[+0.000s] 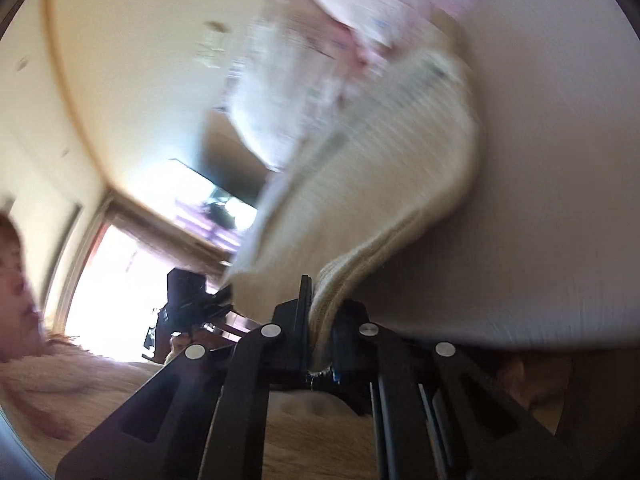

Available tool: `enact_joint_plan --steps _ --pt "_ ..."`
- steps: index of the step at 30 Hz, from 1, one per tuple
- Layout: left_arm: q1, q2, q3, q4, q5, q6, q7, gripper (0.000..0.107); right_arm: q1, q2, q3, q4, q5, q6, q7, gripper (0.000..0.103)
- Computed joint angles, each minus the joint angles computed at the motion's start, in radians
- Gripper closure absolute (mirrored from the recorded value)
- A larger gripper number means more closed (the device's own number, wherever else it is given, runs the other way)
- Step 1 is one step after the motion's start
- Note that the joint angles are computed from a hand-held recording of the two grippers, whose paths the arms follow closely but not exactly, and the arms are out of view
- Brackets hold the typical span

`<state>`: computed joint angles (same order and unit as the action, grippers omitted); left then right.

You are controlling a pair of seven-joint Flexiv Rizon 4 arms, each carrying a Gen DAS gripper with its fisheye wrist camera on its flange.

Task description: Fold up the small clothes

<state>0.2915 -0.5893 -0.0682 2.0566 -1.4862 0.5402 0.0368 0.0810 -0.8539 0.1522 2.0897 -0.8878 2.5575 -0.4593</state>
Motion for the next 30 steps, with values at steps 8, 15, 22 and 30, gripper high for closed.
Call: enact_joint_plan --steps 8,15,22,30 --pt "-0.092 -0.113 -0.091 -0.388 -0.213 0.274 0.006 0.100 0.025 -0.073 -0.054 -0.475 0.092 -0.244 0.063 0.095" --pt "-0.095 -0.486 -0.223 -0.899 0.289 0.551 -0.532 0.095 0.014 -0.311 0.186 -1.002 0.454 -1.100 -0.076 0.088" --pt "0.003 -0.439 -0.312 -0.781 0.276 0.625 -0.471 0.035 0.213 -0.240 -0.156 -0.854 0.718 -0.794 -0.148 0.001" --pt "0.001 -0.510 -0.205 -0.866 0.544 0.428 -0.739 0.035 0.103 -0.287 -0.005 -0.861 0.654 -0.679 -0.114 0.001"
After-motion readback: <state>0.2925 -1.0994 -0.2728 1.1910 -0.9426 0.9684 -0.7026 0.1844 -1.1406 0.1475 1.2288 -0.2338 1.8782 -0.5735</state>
